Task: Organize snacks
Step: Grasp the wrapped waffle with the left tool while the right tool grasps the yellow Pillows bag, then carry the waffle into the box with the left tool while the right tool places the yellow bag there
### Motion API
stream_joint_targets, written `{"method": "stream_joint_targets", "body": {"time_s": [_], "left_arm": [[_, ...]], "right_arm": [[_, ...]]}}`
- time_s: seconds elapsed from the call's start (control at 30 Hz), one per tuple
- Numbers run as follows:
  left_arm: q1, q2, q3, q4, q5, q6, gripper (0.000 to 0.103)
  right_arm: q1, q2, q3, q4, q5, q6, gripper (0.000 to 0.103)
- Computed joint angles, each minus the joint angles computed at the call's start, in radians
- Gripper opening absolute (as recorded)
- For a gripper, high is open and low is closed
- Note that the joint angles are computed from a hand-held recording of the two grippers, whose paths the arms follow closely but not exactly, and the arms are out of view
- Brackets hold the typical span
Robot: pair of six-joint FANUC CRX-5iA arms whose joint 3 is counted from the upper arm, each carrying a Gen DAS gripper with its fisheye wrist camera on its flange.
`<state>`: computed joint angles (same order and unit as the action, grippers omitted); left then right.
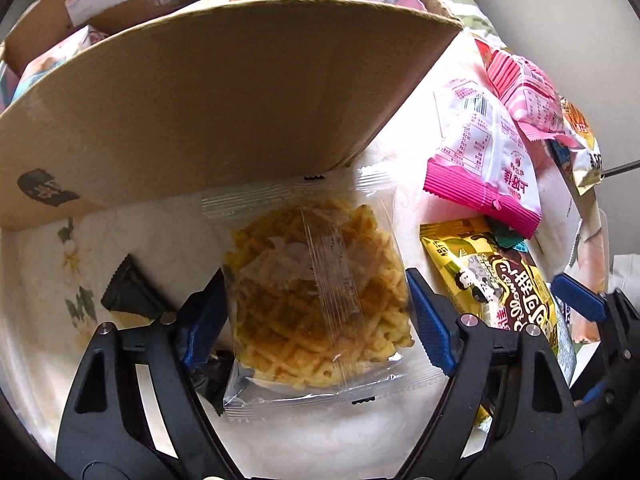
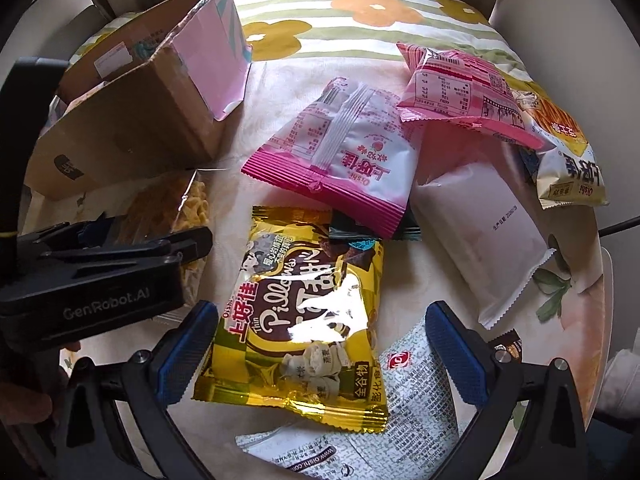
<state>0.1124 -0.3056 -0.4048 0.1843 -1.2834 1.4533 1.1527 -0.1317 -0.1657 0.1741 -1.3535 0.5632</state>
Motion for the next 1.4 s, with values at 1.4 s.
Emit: {"method": "stream_joint_targets", "body": {"time_s": [1.4], "left_arm": [[0.096,-0.349,0.062,-0.099,-0.161,0.228,0.08]], "right_arm": [[0.094,-0.134,0.005,0.017,0.108,0.138,0.062]]}}
